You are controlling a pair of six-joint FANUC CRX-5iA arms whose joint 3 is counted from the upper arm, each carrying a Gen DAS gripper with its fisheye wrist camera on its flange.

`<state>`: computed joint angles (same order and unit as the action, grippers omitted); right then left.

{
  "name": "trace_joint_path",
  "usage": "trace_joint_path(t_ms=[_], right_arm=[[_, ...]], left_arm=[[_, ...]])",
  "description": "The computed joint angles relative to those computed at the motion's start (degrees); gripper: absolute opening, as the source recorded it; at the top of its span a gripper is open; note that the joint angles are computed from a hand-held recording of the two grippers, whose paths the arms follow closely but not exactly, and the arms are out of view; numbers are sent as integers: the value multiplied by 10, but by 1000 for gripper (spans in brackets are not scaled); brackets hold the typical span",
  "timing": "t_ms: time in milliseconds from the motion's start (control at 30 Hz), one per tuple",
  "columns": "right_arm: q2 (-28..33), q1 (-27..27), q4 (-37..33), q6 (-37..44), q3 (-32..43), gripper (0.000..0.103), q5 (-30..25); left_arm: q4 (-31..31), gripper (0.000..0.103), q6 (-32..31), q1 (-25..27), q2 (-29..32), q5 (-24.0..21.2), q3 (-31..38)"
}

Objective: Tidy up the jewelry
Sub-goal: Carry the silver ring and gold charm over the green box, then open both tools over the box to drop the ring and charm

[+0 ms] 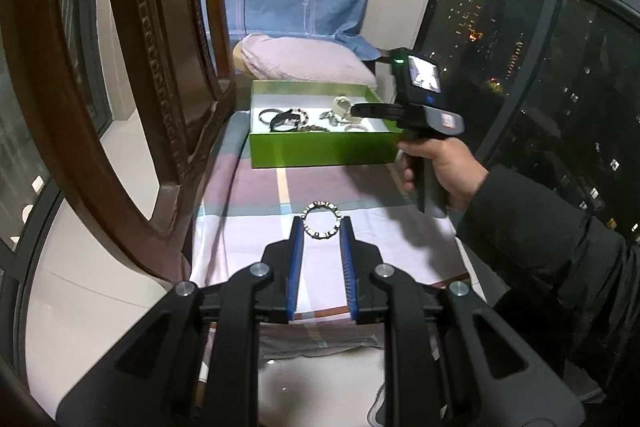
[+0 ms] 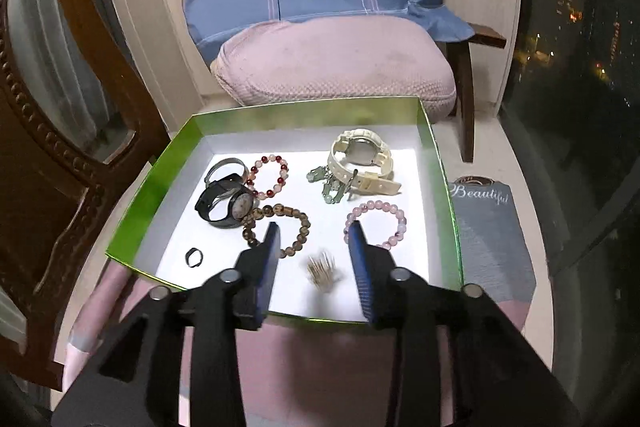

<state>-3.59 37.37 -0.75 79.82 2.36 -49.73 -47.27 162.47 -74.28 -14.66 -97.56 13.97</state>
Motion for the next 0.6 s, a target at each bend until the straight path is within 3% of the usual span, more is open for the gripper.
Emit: trace_joint_path(t_ms=[33, 100, 167, 233, 300, 400, 433, 600], right_arm=[[-13, -4, -6, -2, -10, 40, 8], [-64, -25, -44, 11, -38, 61, 39], [-150, -36, -31, -22, -107, 88, 104], [-226, -43, -16, -67, -172, 97, 159], [-278, -59, -41, -60, -204, 97, 166], [-316, -37, 57, -119, -265, 97, 182], [-308, -39, 57, -108, -260, 97, 170], [-270, -90, -32, -45, -215, 97, 141]], left_arm=[[8, 18, -7, 11, -3, 6, -3], [26, 18, -27, 45, -8, 26, -7], [45, 18, -58, 87, -11, 54, -9], [68, 18, -95, 138, -12, 90, -10], [108, 18, -138, 203, -12, 132, -12], [168, 18, -210, 299, 7, 190, -4], [187, 18, -231, 326, 16, 205, 1], [263, 18, -322, 433, 96, 241, 54]])
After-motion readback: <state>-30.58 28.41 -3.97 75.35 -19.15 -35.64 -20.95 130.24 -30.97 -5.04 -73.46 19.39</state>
